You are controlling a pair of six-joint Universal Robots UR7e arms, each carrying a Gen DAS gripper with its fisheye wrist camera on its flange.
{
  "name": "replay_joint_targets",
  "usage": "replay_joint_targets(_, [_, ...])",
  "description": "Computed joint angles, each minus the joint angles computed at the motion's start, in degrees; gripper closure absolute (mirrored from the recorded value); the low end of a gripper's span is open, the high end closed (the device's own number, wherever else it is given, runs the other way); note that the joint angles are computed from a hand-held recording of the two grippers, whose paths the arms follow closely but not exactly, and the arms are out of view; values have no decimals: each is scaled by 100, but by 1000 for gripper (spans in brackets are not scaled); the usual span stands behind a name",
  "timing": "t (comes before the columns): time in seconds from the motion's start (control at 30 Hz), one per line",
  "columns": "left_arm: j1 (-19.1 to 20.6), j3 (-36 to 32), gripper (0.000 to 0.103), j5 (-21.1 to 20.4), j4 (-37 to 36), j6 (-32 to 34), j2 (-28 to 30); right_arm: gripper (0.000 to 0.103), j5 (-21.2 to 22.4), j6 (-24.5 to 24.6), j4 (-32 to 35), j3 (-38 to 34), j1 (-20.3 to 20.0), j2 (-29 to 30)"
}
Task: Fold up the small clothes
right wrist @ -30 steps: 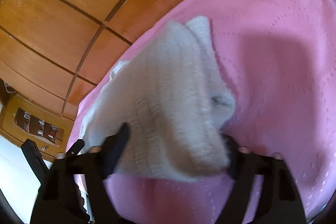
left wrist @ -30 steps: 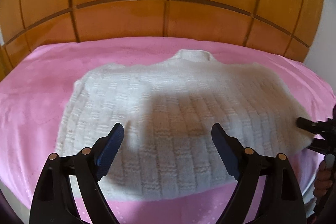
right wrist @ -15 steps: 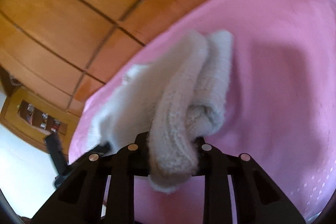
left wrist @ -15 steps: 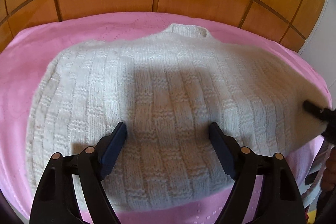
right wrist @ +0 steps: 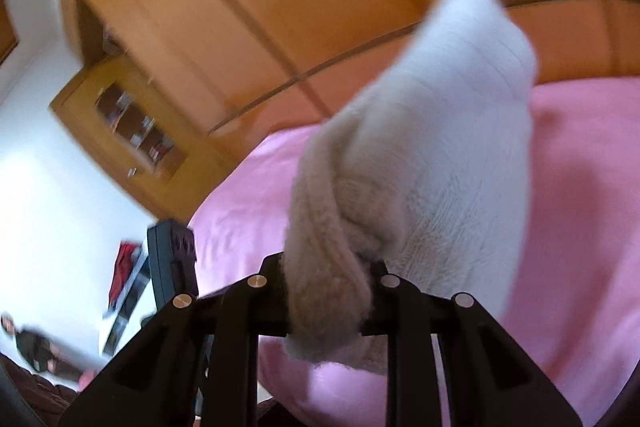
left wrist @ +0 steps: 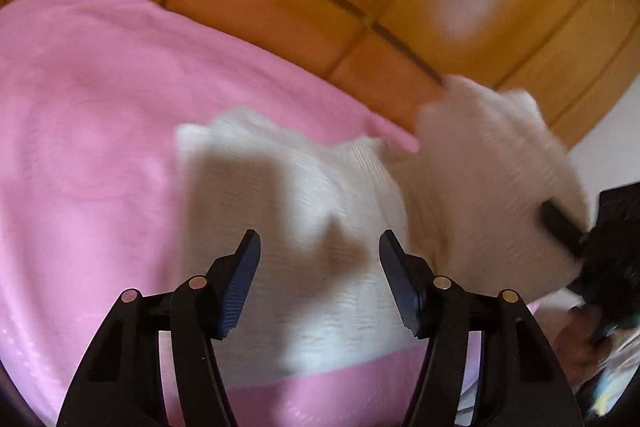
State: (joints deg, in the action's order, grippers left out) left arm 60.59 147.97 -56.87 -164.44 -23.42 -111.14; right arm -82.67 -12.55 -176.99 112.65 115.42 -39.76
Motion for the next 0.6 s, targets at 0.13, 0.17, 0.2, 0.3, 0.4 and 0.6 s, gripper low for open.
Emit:
replay_joint_targets(0.13, [444,-17,40,-516,151,-6,-604,84,-225,-68,502,-523,262,743])
replay_joint_targets(0.17, [644,-50,37,-824,45,-3,-597,84,-378,-80,647,-650,323,949])
replay_joint_targets(0.2, [808,-29,30,-1094,-33,-17,-655,84,-512,-138,686,-682,365,1052])
replay_joint_targets(0.3, [1268,-67,27,-1828,-356,-30,-486,84,-934,-334,677,-752,488,1309])
replay_joint_targets(0.4, [1452,-171,23,-2237,-431,-93,-218,63,-841,-566,567,-650,457,1268])
replay_joint_targets(0.6, [1439,-423,21,-2337,-370,-145,311,43,-441,-766,370,75,200,573])
